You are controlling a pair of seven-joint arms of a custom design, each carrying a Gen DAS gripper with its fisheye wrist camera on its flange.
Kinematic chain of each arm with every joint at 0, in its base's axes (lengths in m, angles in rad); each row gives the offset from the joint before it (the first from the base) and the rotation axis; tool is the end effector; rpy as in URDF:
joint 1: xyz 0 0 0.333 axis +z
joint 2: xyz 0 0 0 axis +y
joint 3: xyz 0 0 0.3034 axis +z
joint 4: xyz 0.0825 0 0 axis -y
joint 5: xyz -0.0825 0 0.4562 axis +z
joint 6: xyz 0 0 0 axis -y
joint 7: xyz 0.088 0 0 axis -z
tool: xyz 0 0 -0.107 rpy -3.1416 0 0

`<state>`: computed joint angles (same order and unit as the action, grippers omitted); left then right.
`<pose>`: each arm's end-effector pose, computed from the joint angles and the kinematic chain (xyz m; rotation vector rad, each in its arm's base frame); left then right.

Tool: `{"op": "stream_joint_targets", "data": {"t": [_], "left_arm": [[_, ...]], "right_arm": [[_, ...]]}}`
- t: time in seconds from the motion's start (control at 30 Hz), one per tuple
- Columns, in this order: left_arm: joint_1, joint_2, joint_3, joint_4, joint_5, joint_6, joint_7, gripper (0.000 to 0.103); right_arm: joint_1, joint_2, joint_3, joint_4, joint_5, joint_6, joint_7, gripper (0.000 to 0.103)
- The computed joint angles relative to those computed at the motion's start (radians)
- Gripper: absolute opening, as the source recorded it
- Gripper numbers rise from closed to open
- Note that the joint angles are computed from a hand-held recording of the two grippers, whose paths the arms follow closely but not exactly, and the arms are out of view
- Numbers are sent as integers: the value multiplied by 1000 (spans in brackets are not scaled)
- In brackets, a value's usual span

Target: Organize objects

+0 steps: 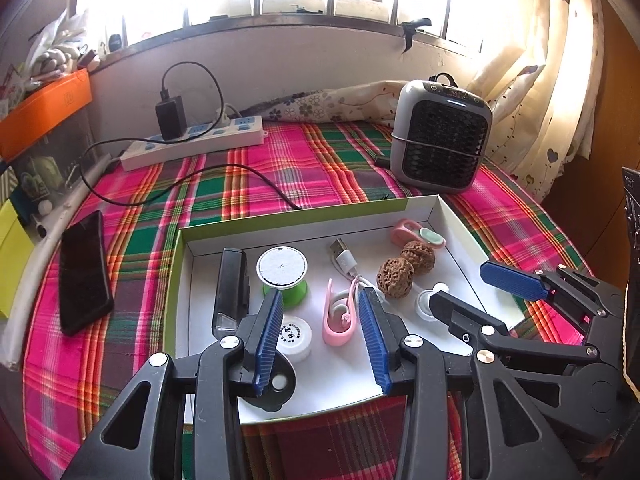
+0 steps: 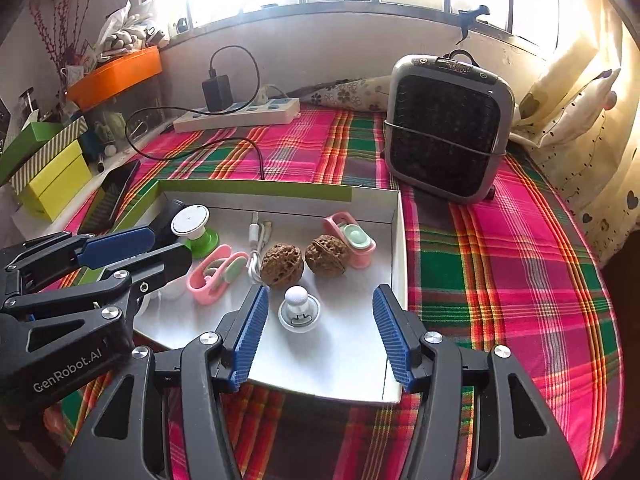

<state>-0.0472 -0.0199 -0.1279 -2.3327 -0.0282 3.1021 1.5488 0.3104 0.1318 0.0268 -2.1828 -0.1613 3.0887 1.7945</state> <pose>0.5975 -0.1034 0.3775 -1.6701 1.8958 -0.8217 0.6093 0.2274 0.3590 -1.9425 1.4787 -0.5556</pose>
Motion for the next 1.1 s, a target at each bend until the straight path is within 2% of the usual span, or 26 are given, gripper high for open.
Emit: {"op": "stream_joint_targets", "data": {"t": [0.03,0.13,0.2,0.3,0.37,0.43,0.53,0.6,0.63,0.73,0.77,0.83,0.93,0.97,1.03,1.1], "left_arm": [[9,-8,-3,-8,57,3,-48,38],[-7,-27,4,-27,-8,1,-7,38],[6,-39,-3,-38,30,0,-52,38],[4,-60,-2,-61,21,6,-60,38],[6,-75,-4,-78,30,15,-72,38],[36,-89,-27,-95,91,21,-127,38],[35,-108,-26,-120,105,25,-143,38],[110,-121,-89,-134,214,24,-242,38],[120,-130,-97,-144,238,30,-258,38],[38,-144,-27,-164,171,22,-198,38],[27,-148,-19,-170,154,23,-189,38],[58,-158,-48,-184,175,24,-218,38],[65,-171,-56,-203,176,15,-235,38],[45,-176,-40,-211,157,7,-224,38],[74,-187,-68,-225,182,-7,-254,38],[68,-194,-63,-240,179,-17,-262,38]], "right_arm": [[-2,-5,4,-6,7,5,-4,55],[-3,-20,6,-24,14,15,-4,55],[2,-33,1,-38,5,23,10,55],[3,-52,-1,-59,-8,28,29,55],[24,-65,-32,-69,-99,26,115,55],[20,-75,-30,-78,-137,23,152,55],[13,-91,-28,-94,-210,30,218,55],[3,-105,-18,-109,-235,33,247,55],[-3,-112,-13,-118,-246,36,258,55],[-21,-126,4,-135,-282,34,297,55],[-26,-130,10,-141,-278,33,298,55],[-32,-139,23,-156,-222,35,260,55],[-39,-153,37,-176,-194,25,237,55],[-44,-159,41,-185,-200,27,243,55],[-43,-169,46,-203,-161,26,217,55],[-45,-178,53,-215,-131,5,206,55]]}}
